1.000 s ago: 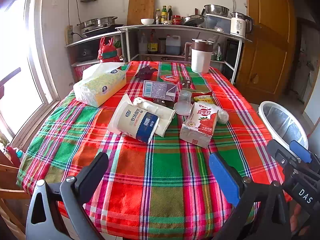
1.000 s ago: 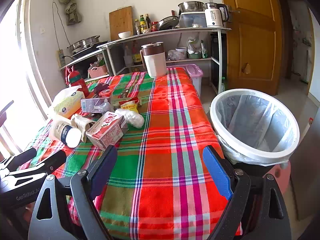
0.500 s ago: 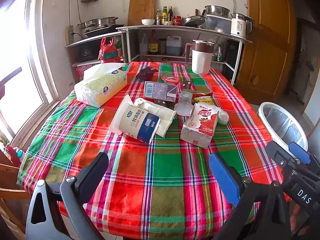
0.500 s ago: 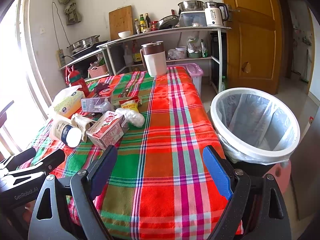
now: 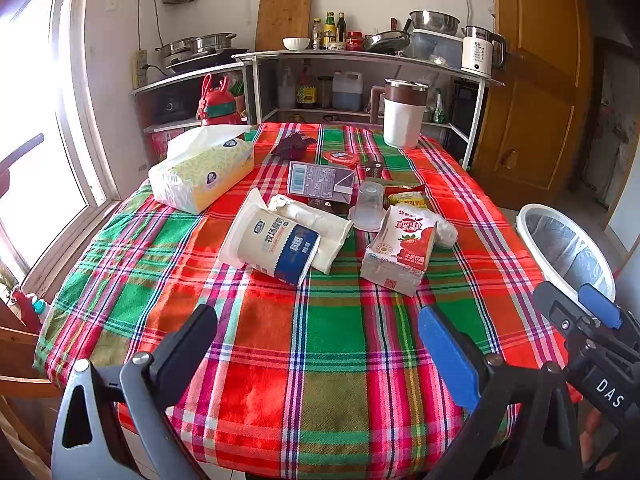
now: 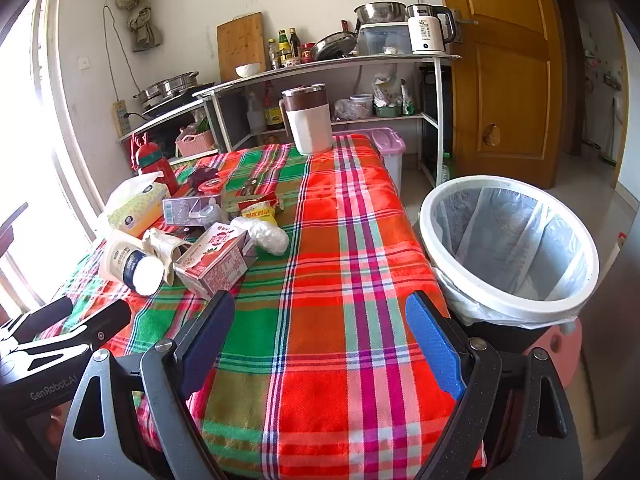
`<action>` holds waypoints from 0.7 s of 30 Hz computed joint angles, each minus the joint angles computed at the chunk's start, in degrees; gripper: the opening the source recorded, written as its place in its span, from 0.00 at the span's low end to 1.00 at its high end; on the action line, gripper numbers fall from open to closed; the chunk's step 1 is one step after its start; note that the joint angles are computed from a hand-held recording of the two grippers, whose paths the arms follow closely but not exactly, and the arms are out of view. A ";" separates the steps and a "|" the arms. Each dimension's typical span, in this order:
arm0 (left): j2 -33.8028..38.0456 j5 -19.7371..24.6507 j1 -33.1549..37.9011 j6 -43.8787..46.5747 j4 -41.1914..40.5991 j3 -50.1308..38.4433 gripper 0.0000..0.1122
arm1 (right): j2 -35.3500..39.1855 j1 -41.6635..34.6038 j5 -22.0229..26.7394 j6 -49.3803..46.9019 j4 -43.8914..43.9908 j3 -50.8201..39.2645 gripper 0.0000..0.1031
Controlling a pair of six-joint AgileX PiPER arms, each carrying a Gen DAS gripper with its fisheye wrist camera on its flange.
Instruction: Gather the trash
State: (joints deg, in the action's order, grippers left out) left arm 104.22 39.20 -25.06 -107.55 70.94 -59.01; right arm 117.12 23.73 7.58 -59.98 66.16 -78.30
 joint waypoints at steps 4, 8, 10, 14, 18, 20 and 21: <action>0.03 0.03 -0.03 0.03 -0.06 -0.04 0.91 | 0.01 0.02 0.01 0.24 -0.21 0.00 0.85; 0.04 0.01 -0.02 -0.12 0.11 0.03 0.91 | -0.01 0.02 -0.04 -0.30 0.35 0.08 0.85; 0.04 -0.02 -0.02 -0.08 0.02 0.01 0.91 | -0.02 0.04 -0.02 0.62 -0.53 0.03 0.85; 0.06 -0.06 0.02 -0.27 0.17 0.09 0.91 | -0.03 0.02 -0.03 -0.47 0.51 0.09 0.85; 0.04 -0.14 0.04 -0.19 0.14 0.11 0.91 | -0.02 0.02 0.03 0.18 -0.10 0.05 0.85; 0.04 -0.14 0.04 -0.19 0.14 0.11 0.91 | -0.01 0.04 -0.04 0.17 -0.12 0.05 0.85; 0.04 -0.14 0.04 -0.19 0.14 0.11 0.91 | 0.00 0.03 -0.02 -0.10 0.15 0.03 0.85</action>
State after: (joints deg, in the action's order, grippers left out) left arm 104.26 39.06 -25.01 -107.74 71.08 -58.89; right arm 117.12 23.75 7.56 -60.08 66.31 -78.26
